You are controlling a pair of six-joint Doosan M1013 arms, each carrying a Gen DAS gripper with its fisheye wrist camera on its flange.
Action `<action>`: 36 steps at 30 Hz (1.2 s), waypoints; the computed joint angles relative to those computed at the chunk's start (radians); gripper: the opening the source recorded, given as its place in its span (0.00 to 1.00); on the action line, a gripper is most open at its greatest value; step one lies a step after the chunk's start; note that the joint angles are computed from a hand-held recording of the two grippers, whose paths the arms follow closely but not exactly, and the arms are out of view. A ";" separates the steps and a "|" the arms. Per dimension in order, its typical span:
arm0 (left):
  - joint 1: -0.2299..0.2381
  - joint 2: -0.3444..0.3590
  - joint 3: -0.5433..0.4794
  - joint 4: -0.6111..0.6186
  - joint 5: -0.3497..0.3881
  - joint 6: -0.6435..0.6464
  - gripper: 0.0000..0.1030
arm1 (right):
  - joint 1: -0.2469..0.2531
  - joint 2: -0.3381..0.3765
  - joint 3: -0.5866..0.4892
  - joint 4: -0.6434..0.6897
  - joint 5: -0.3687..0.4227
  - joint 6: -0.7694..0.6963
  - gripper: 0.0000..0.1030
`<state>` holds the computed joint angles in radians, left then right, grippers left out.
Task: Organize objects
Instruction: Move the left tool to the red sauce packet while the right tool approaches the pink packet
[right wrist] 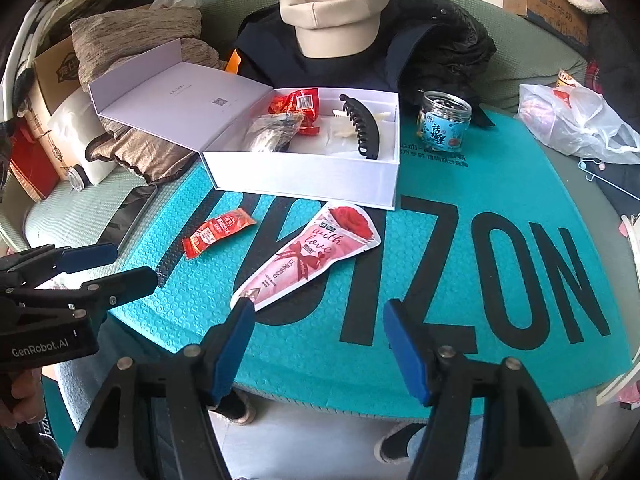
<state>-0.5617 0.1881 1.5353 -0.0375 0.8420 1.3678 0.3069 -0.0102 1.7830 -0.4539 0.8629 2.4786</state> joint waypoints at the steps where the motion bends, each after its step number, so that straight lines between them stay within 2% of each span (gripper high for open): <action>1: 0.002 0.003 0.000 -0.002 0.002 0.000 0.65 | -0.003 0.004 -0.002 0.008 -0.002 -0.004 0.65; 4: 0.006 0.015 -0.004 -0.001 0.005 0.007 0.65 | -0.016 0.019 -0.006 0.036 -0.004 -0.019 0.65; 8: 0.010 0.035 -0.017 0.010 0.012 0.012 0.65 | -0.039 0.029 -0.002 0.089 -0.046 -0.062 0.65; 23: 0.046 0.123 -0.085 -0.028 0.035 0.042 0.65 | -0.100 0.115 -0.058 0.154 -0.001 -0.087 0.66; 29: 0.057 0.158 -0.121 -0.038 0.049 0.078 0.65 | -0.110 0.144 -0.080 0.152 0.018 -0.077 0.66; 36: 0.057 0.183 -0.145 -0.051 0.056 0.112 0.65 | -0.116 0.164 -0.104 0.125 0.027 -0.063 0.70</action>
